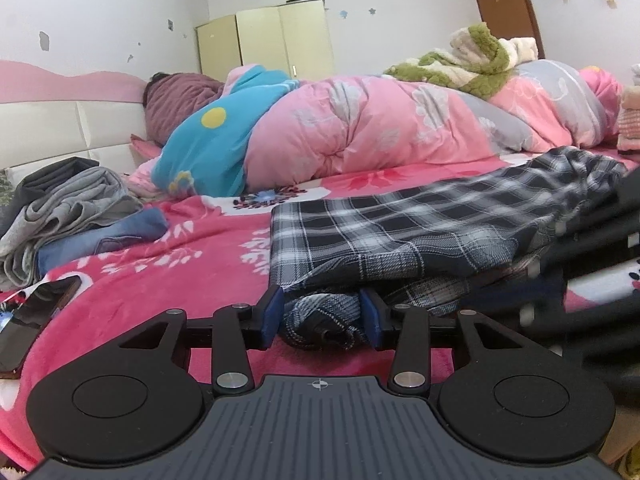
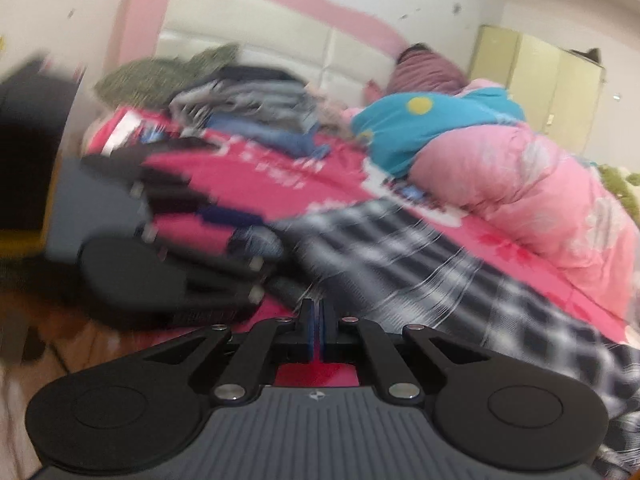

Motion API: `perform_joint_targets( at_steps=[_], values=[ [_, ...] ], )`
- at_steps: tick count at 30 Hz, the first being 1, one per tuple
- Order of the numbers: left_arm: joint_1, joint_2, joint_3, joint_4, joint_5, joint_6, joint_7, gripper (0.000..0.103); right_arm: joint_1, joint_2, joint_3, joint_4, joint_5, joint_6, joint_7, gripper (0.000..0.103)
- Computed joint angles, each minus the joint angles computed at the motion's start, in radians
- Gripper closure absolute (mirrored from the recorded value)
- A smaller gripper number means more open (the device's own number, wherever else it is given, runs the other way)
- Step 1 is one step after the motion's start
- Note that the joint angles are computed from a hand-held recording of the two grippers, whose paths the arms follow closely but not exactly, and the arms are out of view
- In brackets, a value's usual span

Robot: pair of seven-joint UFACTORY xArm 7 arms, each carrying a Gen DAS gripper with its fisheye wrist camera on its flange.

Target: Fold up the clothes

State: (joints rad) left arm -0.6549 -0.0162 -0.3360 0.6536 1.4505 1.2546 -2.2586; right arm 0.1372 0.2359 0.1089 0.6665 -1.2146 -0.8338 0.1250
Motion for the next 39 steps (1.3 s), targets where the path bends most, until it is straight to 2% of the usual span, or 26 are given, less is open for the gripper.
perform_joint_targets(
  at_steps=[2, 3, 7, 9, 12, 15, 16, 20, 26, 29, 32, 34, 39],
  values=[
    [-0.003, -0.012, -0.003, -0.013, -0.01, 0.004, -0.013, 0.055, 0.005, 0.01, 0.001, -0.025, 0.041, -0.009, -0.056, 0.102],
    [-0.004, -0.022, -0.005, -0.023, -0.014, 0.003, -0.026, 0.052, 0.0, 0.012, 0.002, -0.019, 0.03, -0.009, -0.036, 0.102],
    [0.004, -0.045, -0.009, -0.048, -0.015, -0.016, -0.055, 0.049, -0.021, 0.011, -0.001, 0.018, -0.056, -0.021, 0.099, 0.101],
    [0.007, -0.04, -0.011, -0.044, -0.016, -0.013, -0.052, 0.049, -0.037, 0.017, -0.009, 0.049, -0.116, -0.068, 0.216, 0.1],
    [0.009, -0.035, -0.011, -0.037, -0.02, -0.012, -0.055, 0.049, -0.042, 0.021, -0.021, 0.07, -0.117, -0.138, 0.268, 0.095],
    [0.013, -0.039, -0.009, -0.038, -0.02, -0.021, -0.074, 0.049, -0.024, 0.014, -0.024, 0.064, -0.073, -0.147, 0.199, 0.075],
    [0.014, -0.041, -0.009, -0.039, -0.02, -0.023, -0.079, 0.049, -0.014, 0.01, -0.023, 0.056, -0.057, -0.135, 0.16, 0.072],
    [0.014, -0.039, -0.013, -0.039, -0.018, -0.013, -0.083, 0.049, 0.022, -0.013, -0.007, -0.013, 0.078, -0.114, -0.047, 0.071],
    [0.011, -0.04, -0.012, -0.043, -0.009, -0.011, -0.086, 0.049, 0.053, -0.01, 0.02, -0.022, 0.224, -0.014, -0.147, 0.072],
    [0.011, -0.047, -0.014, -0.049, -0.005, -0.012, -0.098, 0.049, 0.049, 0.018, 0.034, 0.012, 0.217, 0.025, -0.123, 0.074],
    [0.009, -0.048, -0.019, -0.051, 0.005, -0.001, -0.111, 0.049, 0.045, 0.027, 0.044, 0.023, 0.217, 0.038, -0.104, 0.091],
    [0.007, -0.047, -0.02, -0.05, 0.011, 0.007, -0.118, 0.049, 0.063, 0.025, 0.044, -0.006, 0.293, 0.02, -0.187, 0.096],
    [0.022, -0.03, -0.002, -0.028, -0.007, -0.026, -0.085, 0.048, 0.076, 0.024, 0.049, -0.051, 0.381, -0.039, -0.307, 0.098]
  ],
)
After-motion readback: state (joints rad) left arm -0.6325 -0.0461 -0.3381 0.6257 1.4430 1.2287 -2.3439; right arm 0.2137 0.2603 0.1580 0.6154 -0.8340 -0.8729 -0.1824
